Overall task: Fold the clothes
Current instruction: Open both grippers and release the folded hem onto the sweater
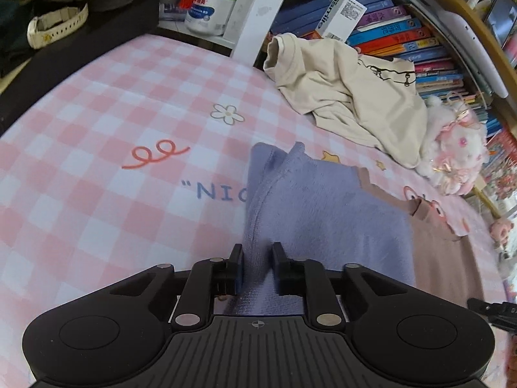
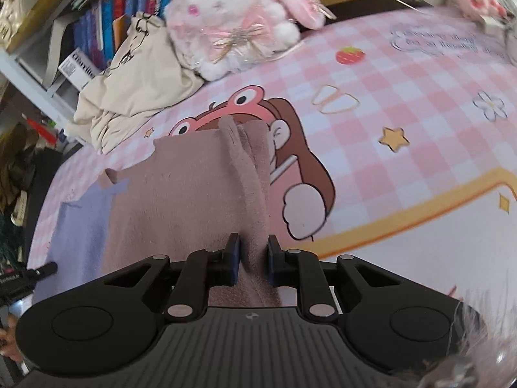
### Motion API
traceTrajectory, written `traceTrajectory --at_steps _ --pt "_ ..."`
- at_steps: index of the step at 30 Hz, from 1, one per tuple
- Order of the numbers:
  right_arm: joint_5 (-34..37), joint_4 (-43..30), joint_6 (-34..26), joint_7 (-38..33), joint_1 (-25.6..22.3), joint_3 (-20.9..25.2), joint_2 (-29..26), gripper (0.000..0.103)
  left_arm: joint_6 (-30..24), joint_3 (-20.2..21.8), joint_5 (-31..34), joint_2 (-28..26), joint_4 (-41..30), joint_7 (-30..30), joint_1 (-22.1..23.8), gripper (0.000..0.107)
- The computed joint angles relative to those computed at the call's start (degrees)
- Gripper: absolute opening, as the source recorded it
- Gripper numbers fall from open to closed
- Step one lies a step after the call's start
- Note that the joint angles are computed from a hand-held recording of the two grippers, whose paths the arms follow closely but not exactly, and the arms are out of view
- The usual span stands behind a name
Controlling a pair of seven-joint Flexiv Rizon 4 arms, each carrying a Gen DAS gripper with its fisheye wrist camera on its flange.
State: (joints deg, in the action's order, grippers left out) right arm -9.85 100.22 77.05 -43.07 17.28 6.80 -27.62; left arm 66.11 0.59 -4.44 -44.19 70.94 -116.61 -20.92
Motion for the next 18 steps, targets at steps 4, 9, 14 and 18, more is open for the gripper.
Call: traceTrajectory --at_steps 4,9,14,18 --pt "-4.75 2.14 -0.01 -2.19 1.81 -2.05 1.91 0.038 -1.06 5.53 4.55 1.43 -0.22 -4.96 -4.06 0.026" --pt "-11.79 8.66 3.37 -3.82 4.27 -4.84 6.44 0.050 0.09 10.04 13.23 5.62 2.99 -13.10 -9.36 0.048" --pt "-17.27 13.42 5.92 -5.22 4.96 -5.34 9.69 0.056 -0.22 12.52 20.47 9.35 6.28 -23.26 -14.35 0.072" --pt "-22.34 16.54 7.99 -3.81 6.38 -7.43 11.53 0.061 -5.15 14.20 25.66 10.81 6.69 -33.64 -18.44 0.076"
